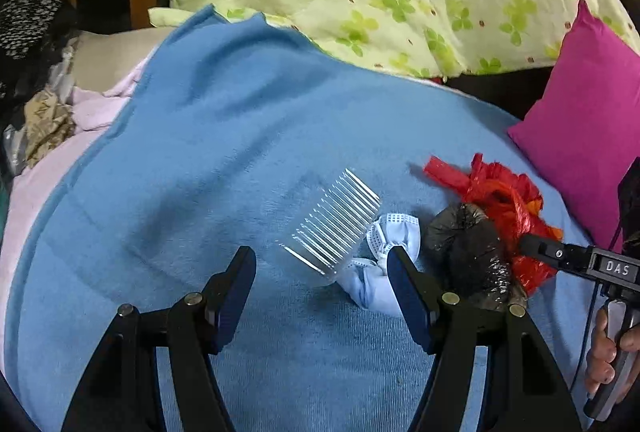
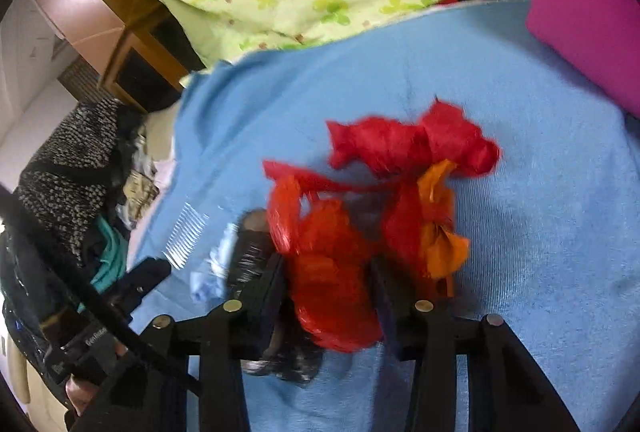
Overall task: Collect trash
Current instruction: 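Grasp the red plastic bag with the right tool while the left tool grasps the clear plastic container, then carry both items over the red basket and open both tools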
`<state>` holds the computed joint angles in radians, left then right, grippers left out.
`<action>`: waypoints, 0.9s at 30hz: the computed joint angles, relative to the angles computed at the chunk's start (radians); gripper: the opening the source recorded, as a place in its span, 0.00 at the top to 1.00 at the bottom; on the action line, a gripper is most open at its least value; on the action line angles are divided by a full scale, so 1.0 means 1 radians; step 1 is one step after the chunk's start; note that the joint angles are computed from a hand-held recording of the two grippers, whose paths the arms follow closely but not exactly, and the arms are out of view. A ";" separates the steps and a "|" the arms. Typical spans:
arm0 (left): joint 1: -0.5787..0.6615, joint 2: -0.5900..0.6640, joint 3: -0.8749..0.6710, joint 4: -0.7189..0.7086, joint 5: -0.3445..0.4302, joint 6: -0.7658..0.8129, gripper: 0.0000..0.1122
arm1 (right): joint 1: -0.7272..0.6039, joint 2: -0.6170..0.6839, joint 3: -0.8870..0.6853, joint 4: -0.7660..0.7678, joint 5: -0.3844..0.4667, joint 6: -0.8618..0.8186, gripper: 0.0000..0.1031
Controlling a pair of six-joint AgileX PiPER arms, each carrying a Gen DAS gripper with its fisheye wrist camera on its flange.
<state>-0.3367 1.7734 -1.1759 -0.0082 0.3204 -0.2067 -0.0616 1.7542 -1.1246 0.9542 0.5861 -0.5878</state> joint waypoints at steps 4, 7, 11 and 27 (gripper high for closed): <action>0.014 0.045 -0.041 -0.017 0.017 0.018 0.39 | -0.002 0.001 -0.002 0.018 0.001 -0.028 0.60; 0.025 0.060 -0.055 -0.082 0.012 0.074 0.39 | 0.005 -0.023 0.018 0.008 -0.016 -0.021 0.62; 0.034 0.073 -0.067 -0.214 0.021 0.209 0.43 | -0.015 -0.063 0.050 0.042 -0.004 -0.040 0.62; 0.015 -0.067 0.010 -0.061 0.070 0.029 0.54 | -0.070 -0.260 0.152 0.096 0.082 -0.076 0.62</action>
